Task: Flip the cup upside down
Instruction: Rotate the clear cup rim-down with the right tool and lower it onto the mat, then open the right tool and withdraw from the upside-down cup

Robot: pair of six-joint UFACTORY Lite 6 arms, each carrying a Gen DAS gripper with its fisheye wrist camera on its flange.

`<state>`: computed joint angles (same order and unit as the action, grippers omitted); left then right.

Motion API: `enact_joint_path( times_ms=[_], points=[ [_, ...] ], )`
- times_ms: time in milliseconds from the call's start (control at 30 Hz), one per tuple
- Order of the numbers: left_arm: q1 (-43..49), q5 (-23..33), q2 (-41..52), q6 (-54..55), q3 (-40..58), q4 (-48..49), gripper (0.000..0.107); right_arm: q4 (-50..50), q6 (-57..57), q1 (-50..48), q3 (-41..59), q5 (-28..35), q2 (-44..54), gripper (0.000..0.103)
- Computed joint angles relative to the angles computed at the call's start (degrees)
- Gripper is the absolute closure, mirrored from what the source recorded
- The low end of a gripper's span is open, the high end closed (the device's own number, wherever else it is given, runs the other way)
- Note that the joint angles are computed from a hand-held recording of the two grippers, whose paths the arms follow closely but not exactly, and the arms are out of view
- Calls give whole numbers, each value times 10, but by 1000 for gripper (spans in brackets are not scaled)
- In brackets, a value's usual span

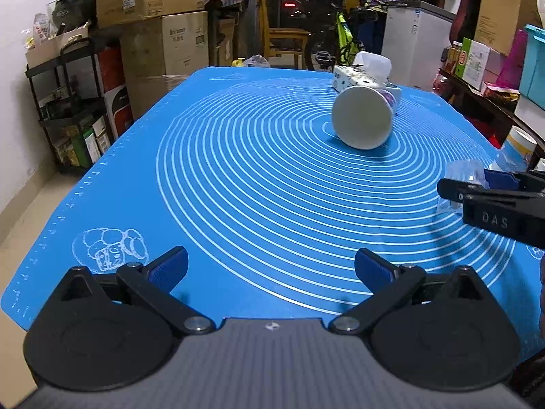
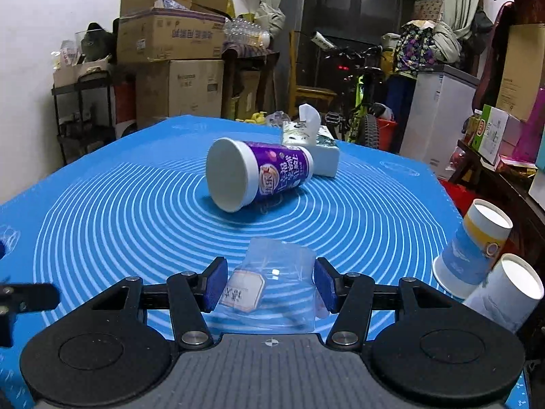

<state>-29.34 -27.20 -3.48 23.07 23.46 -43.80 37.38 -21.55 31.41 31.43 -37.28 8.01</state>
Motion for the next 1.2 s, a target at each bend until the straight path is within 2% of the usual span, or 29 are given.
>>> enact_joint_path(
  times_ms=[67,333,433,567,667,800,867,1033,1200],
  points=[
    [-10,-2,-1,3,-1,-6,4,-7,5,-6,-16,22,-20,44],
    [-55,-10,0,17,0,-35,4,1,22,27,-52,-1,-23,43],
    [-82,-19,-3,30,-2,-58,4,-4,26,25,-66,9,-48,29],
    [-121,-31,-11,61,-4,-105,4,40,-8,33,-115,33,-130,23],
    [-147,-32,-19,81,-5,-135,4,110,-66,44,-158,59,-208,21],
    [-191,-44,-26,115,-5,-188,4,255,-195,53,-216,106,-332,20],
    [-216,-53,-30,127,-6,-216,4,342,-275,67,-240,110,-389,20],
    [-268,-71,-39,136,-16,-267,4,559,-467,136,-296,62,-524,18],
    [-306,-87,-25,138,-14,-293,4,669,-561,173,-327,28,-608,18]
  ],
)
